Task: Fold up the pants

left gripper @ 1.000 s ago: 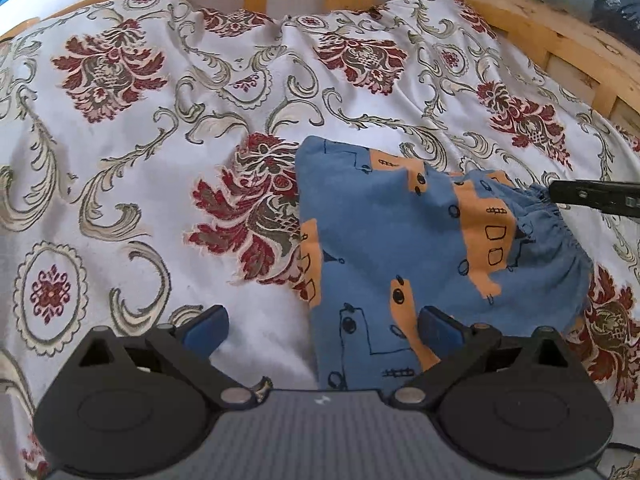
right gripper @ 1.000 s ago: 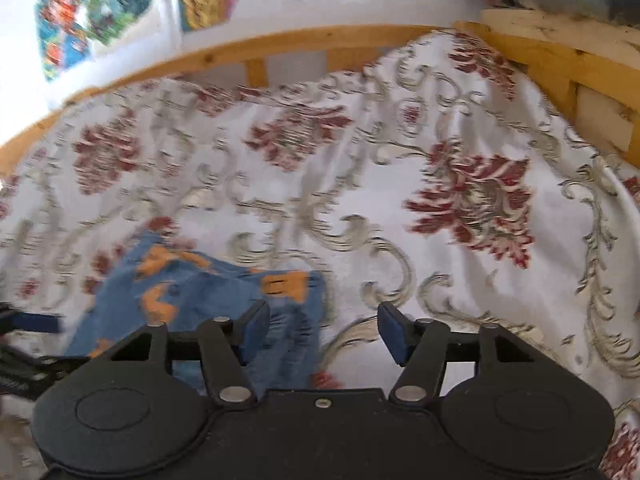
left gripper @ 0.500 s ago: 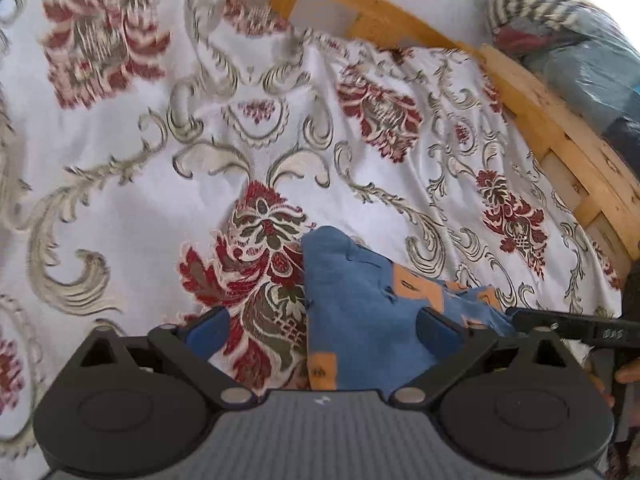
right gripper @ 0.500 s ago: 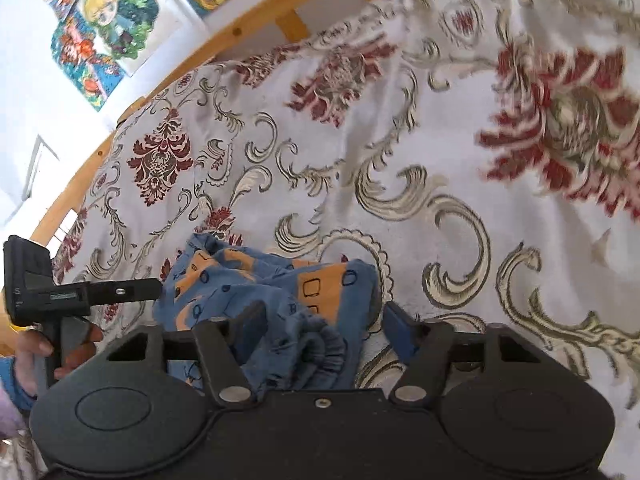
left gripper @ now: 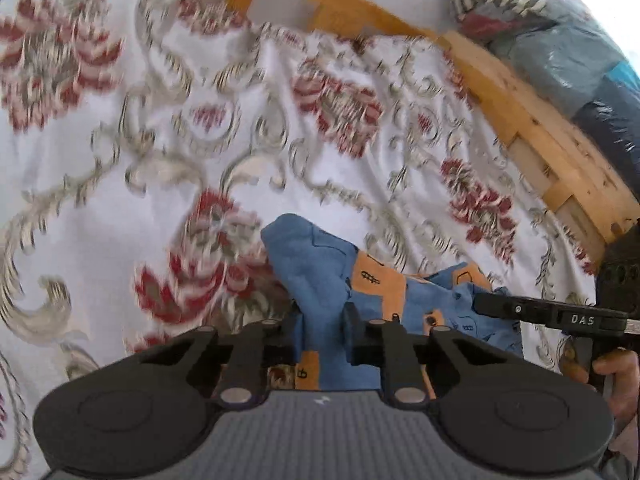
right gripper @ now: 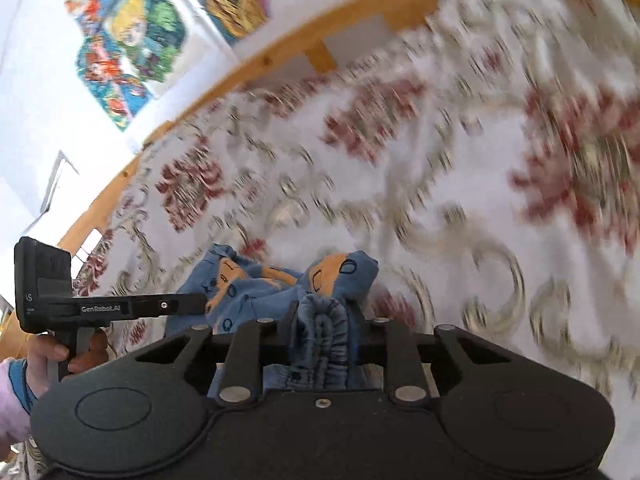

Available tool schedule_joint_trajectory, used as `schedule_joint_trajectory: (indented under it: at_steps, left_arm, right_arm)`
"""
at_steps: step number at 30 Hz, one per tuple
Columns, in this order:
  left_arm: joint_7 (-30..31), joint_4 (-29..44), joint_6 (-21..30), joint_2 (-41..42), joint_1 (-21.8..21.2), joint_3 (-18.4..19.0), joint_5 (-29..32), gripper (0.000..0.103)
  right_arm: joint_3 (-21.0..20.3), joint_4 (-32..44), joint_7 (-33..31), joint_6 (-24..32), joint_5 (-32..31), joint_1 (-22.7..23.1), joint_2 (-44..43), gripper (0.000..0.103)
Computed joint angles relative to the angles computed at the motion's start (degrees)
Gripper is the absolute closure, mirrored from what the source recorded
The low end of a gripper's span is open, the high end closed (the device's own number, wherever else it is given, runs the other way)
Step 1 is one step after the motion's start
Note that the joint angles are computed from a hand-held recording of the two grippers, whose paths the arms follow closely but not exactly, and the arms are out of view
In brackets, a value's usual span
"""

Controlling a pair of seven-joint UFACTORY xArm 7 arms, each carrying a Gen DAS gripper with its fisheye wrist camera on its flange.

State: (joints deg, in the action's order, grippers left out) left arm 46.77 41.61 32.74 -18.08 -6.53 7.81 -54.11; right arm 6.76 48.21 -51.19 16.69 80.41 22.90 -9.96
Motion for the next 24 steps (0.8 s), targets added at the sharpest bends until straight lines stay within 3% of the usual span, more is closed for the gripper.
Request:
schedule_joint_trajectory:
  at_steps: [8,15,24]
  left_arm:
    - [-2.52,9.62,-4.88,5.22,0.06,-1.36,0.73,0.084]
    - [-5.48,18.97,-9.41,15.07,2.0,-4.39,3.95,0.083]
    - [-8.28,25.68,-10.81,24.22,6.83,-9.02,5.91,0.082]
  right_arm:
    - [0.26,14.98,2.12,0.0,-8.54,-2.6,9.68,0.079]
    - [2.97,28.21,11.97,-1.5,-22.59,-5.49,23.08,0.079]
    - [4.27,35.8,22.18,-2.59,-36.69,-6.78,32.43,0.079]
